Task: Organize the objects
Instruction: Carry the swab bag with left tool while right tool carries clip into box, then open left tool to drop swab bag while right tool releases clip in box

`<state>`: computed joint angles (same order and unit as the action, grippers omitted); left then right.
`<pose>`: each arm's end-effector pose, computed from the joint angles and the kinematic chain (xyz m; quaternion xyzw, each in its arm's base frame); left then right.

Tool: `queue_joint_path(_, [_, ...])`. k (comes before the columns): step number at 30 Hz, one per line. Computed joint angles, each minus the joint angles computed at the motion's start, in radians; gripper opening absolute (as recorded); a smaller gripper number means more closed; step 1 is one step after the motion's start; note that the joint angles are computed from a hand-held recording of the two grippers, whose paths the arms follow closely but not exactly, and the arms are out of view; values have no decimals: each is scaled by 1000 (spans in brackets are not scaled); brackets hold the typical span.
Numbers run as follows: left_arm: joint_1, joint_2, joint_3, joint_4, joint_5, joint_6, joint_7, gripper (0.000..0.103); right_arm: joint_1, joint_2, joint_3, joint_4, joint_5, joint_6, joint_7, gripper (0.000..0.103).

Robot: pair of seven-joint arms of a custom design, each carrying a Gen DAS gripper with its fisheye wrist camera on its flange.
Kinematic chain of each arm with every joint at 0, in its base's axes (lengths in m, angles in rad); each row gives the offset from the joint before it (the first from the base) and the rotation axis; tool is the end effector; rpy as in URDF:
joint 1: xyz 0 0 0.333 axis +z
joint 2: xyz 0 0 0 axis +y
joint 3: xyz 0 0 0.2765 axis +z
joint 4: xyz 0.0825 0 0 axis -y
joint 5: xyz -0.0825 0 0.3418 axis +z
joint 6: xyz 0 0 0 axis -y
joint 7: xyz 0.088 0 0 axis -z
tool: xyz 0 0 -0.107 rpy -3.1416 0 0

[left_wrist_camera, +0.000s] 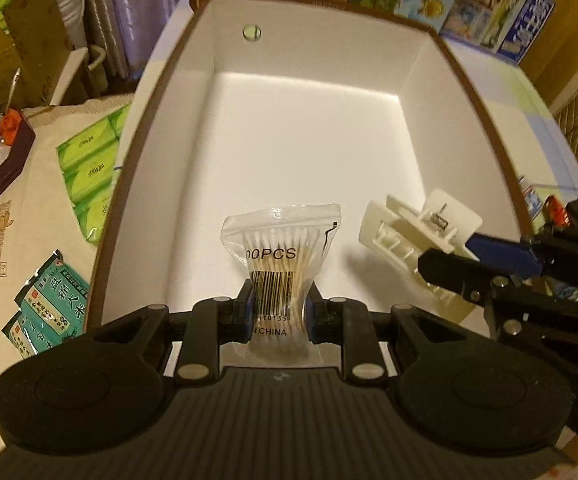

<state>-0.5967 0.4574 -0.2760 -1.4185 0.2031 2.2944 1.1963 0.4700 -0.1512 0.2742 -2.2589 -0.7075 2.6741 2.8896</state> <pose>0.4593 -0.4868 0.4677 -0.4787 0.8503 -0.2080 0.0672 0.3553 0.3591 0.4618 -0.6550 0.6647 -0.1848 0.3083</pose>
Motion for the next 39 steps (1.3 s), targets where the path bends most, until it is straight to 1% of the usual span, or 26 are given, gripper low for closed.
queue_joint_path(3, [-2, 50, -2, 69, -7, -49, 35, 20, 6, 39, -6, 35, 16, -33, -33, 16])
queue_joint_path(5, [-4, 86, -4, 122, -22, -89, 63, 20, 9, 58, -17, 42, 20, -34, -40, 16])
queue_joint_path(7, [-13, 111, 5, 158, -22, -116, 66, 22, 17, 69, -24, 47, 27, -41, -47, 16])
queue_joint_path(9, [-13, 124, 6, 179, -33, -132, 79, 32, 22, 80, -32, 53, 36, -44, -54, 16])
queue_joint_path(12, [-15, 127, 9, 184, -39, -134, 92, 42, 27, 89, -43, 50, 49, -40, -68, 16])
queue_joint_path(18, [-20, 111, 17, 170, -30, -127, 87, 53, 38, 103, -53, 61, 79, -51, -106, 17])
queue_joint_path(20, [-22, 98, 20, 154, -22, -119, 76, 56, 39, 99, -58, 53, 103, -38, -128, 17])
queue_joint_path(25, [-3, 54, 7, 100, -40, -96, 75, 56, 36, 76, -55, 28, 117, -11, -150, 22])
queue_joint_path(28, [9, 20, -1, 60, -51, -76, 75, 56, 31, 54, -50, 14, 119, -1, -162, 27])
queue_joint_path(29, [12, 9, -4, 48, -54, -69, 75, 56, 30, 45, -48, 7, 126, 6, -171, 31])
queue_joint_path(31, [19, -12, -8, 24, -62, -57, 71, 56, 26, 22, -37, -2, 123, -8, -169, 45])
queue_joint_path(32, [24, -27, -11, 7, -67, -45, 69, 58, 21, 10, -28, -7, 102, -16, -150, 55])
queue_joint_path(33, [28, -41, -14, -10, -71, -33, 69, 61, 16, -5, -23, -18, 90, -10, -140, 64])
queue_joint_path(34, [32, -54, -16, -26, -75, -22, 69, 63, 13, -21, -21, -31, 90, -1, -138, 67])
queue_joint_path(35, [30, -67, -15, -40, -67, -14, 60, 71, 10, -35, -18, -40, 97, 0, -136, 70])
queue_joint_path(36, [27, -85, -12, -59, -53, 0, 50, 75, 6, -49, -12, -47, 101, -1, -133, 74])
queue_joint_path(37, [29, -103, -14, -81, -48, 15, 47, 76, 1, -64, -6, -56, 100, 2, -127, 75])
queue_joint_path(39, [36, -132, -22, -110, -53, 31, 45, 77, -5, -91, 7, -71, 103, 3, -124, 83])
